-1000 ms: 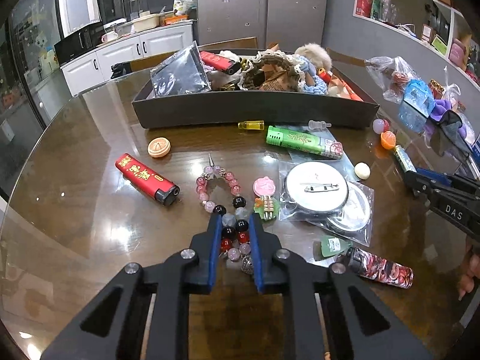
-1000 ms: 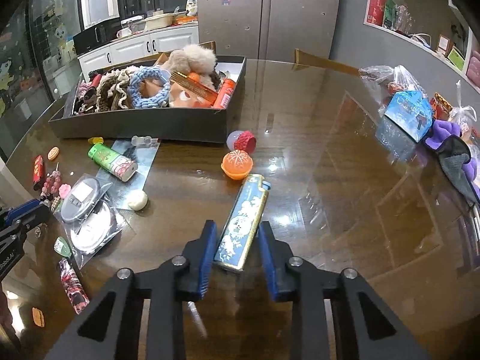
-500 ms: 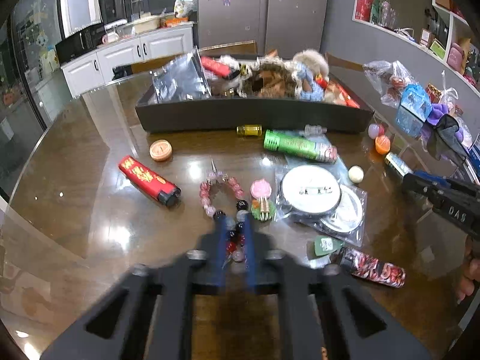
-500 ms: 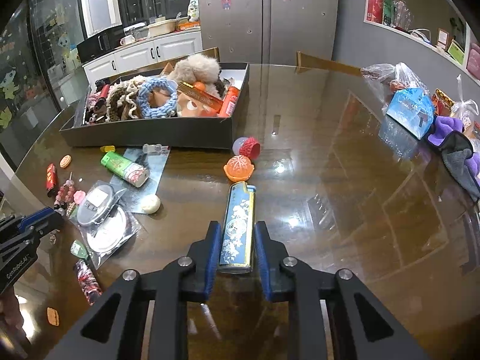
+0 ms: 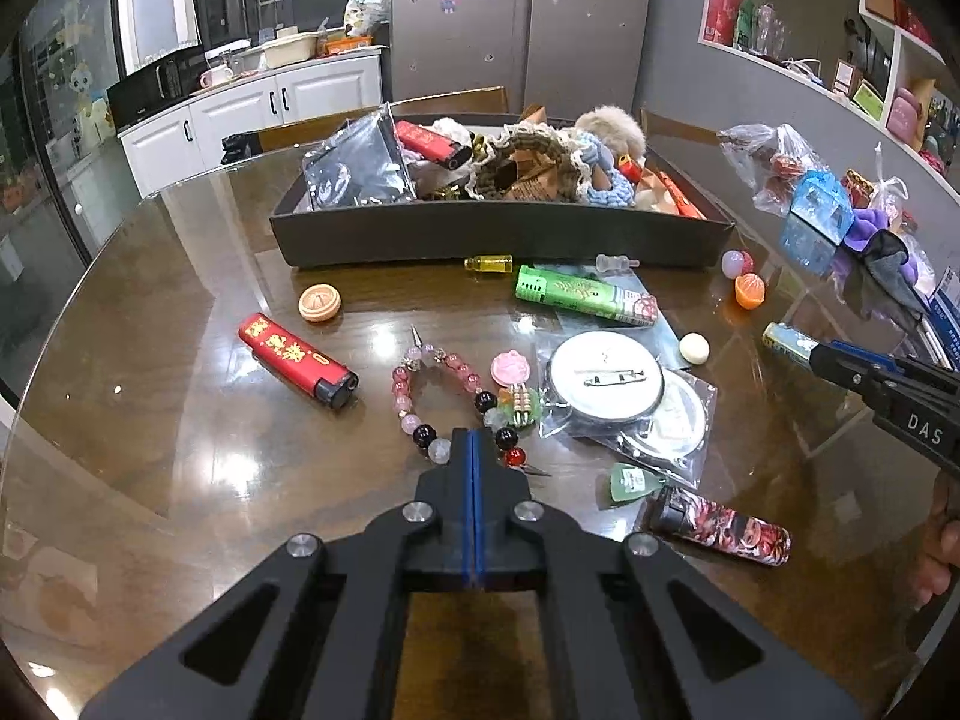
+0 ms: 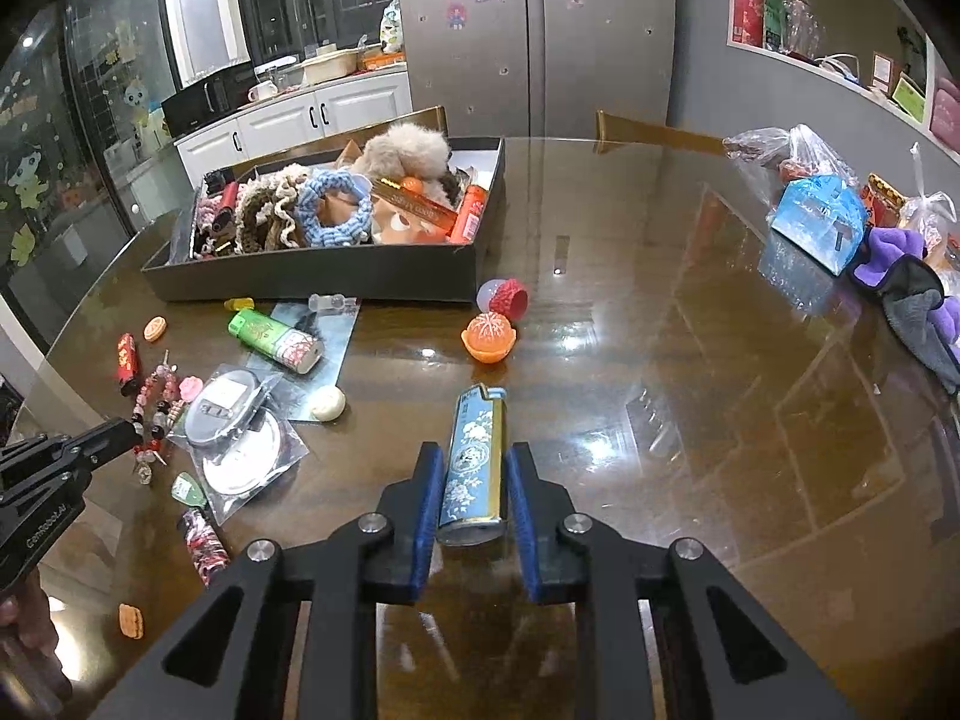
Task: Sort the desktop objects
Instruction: 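Lift the blue lighter with the right gripper while the left reopens above the bracelet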
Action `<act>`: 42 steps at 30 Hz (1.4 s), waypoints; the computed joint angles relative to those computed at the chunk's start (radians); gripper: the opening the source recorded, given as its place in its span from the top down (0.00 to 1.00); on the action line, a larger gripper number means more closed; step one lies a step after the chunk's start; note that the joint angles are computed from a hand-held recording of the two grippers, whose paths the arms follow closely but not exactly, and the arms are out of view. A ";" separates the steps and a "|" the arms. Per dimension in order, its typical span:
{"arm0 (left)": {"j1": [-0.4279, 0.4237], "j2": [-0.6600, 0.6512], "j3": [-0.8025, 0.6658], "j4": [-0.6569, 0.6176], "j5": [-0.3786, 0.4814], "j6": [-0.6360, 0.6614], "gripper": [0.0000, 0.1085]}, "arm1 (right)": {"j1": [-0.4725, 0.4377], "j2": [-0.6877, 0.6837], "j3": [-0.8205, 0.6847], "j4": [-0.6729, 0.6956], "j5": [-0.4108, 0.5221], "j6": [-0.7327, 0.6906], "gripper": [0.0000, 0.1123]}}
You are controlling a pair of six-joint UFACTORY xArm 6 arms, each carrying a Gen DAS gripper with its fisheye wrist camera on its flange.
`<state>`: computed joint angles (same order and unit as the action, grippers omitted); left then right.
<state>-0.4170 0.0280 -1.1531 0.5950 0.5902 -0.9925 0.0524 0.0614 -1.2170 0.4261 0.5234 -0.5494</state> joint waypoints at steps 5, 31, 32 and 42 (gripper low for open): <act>0.000 -0.009 0.000 0.007 0.004 -0.003 1.00 | -0.004 -0.010 -0.008 0.030 0.018 -0.020 0.91; 0.021 -0.034 0.049 -0.043 -0.059 0.025 1.00 | 0.023 -0.043 0.029 -0.024 0.010 -0.014 0.92; 0.020 -0.034 0.051 -0.044 -0.061 0.026 1.00 | 0.023 -0.050 0.027 -0.010 0.018 -0.029 0.92; 0.013 -0.030 0.058 -0.097 -0.074 0.078 1.00 | 0.023 -0.063 0.037 0.005 0.029 -0.048 0.93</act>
<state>-0.4040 -0.0020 -1.0949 0.4975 0.5166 -0.9144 0.0756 -0.0021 -1.1805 0.4311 0.5528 -0.5975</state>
